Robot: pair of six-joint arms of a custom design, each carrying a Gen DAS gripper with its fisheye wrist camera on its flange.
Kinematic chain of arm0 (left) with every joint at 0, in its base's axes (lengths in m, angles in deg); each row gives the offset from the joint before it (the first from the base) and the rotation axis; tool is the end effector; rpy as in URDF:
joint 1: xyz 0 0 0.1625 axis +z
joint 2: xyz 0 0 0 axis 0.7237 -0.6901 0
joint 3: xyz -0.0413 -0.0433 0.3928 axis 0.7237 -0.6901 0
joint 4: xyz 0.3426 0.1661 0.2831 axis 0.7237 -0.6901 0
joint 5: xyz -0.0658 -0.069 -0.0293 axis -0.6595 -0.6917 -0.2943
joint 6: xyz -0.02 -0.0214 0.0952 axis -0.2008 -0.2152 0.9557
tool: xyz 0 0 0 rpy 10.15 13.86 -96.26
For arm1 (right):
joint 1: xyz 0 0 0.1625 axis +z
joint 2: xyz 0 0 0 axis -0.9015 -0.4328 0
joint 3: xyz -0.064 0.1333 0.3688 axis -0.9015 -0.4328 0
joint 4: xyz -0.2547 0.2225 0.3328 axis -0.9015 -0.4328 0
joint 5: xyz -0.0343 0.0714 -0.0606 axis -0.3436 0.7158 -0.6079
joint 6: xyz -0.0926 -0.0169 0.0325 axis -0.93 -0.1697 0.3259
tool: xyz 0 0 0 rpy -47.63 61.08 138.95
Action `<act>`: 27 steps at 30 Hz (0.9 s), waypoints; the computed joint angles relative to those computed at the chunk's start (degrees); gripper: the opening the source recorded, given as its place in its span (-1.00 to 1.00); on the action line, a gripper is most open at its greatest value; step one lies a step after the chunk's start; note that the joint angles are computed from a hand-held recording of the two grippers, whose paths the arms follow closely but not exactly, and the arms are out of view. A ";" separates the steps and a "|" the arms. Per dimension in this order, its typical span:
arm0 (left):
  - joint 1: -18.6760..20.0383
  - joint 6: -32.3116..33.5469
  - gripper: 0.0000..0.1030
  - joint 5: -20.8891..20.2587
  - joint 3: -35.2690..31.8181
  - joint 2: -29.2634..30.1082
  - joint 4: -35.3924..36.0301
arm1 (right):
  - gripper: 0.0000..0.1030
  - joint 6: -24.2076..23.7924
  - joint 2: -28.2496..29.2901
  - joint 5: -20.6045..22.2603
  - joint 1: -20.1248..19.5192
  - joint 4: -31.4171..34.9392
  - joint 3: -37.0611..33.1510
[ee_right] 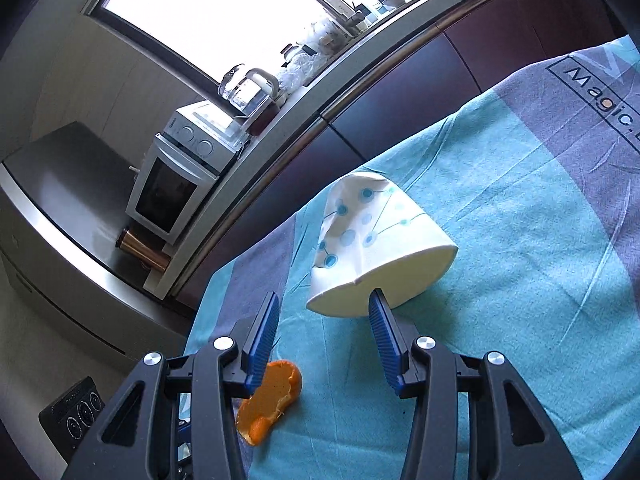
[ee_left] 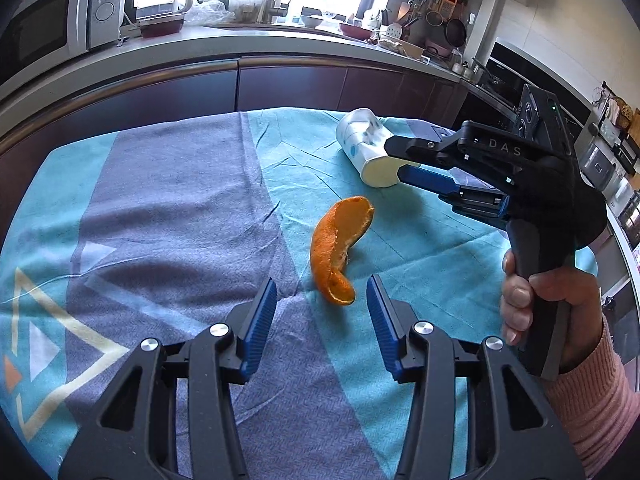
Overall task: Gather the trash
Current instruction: 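Close the left tool on an orange peel while the right grips the dotted paper cup rim, then lift the orange peel and paper cup off the table with both tools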
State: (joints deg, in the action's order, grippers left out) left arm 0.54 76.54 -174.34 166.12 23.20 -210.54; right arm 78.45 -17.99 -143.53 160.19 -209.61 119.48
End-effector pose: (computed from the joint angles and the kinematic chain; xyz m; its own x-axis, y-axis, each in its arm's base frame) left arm -0.3209 -0.5520 0.0711 -0.4127 0.9035 -0.1154 0.9106 0.4122 -0.0295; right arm 0.1255 -0.3952 0.2534 -0.8875 0.4479 -0.1084 0.2234 0.2125 -0.9513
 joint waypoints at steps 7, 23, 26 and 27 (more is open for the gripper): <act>-0.28 -1.11 -0.34 0.48 -2.51 2.77 2.32 | -0.12 2.55 -0.76 3.26 -2.16 -0.15 -0.23; -0.32 -2.17 -0.72 0.61 -3.03 3.82 2.56 | -0.93 2.07 -1.48 5.37 -2.35 -1.03 0.33; -0.25 -2.06 -0.73 1.08 -2.27 2.82 1.88 | -0.94 0.65 -0.81 4.34 -0.81 -1.17 -0.14; -0.20 -2.04 -0.74 1.19 -2.03 2.42 1.62 | -0.94 0.23 -0.69 4.20 -0.40 -1.30 -0.13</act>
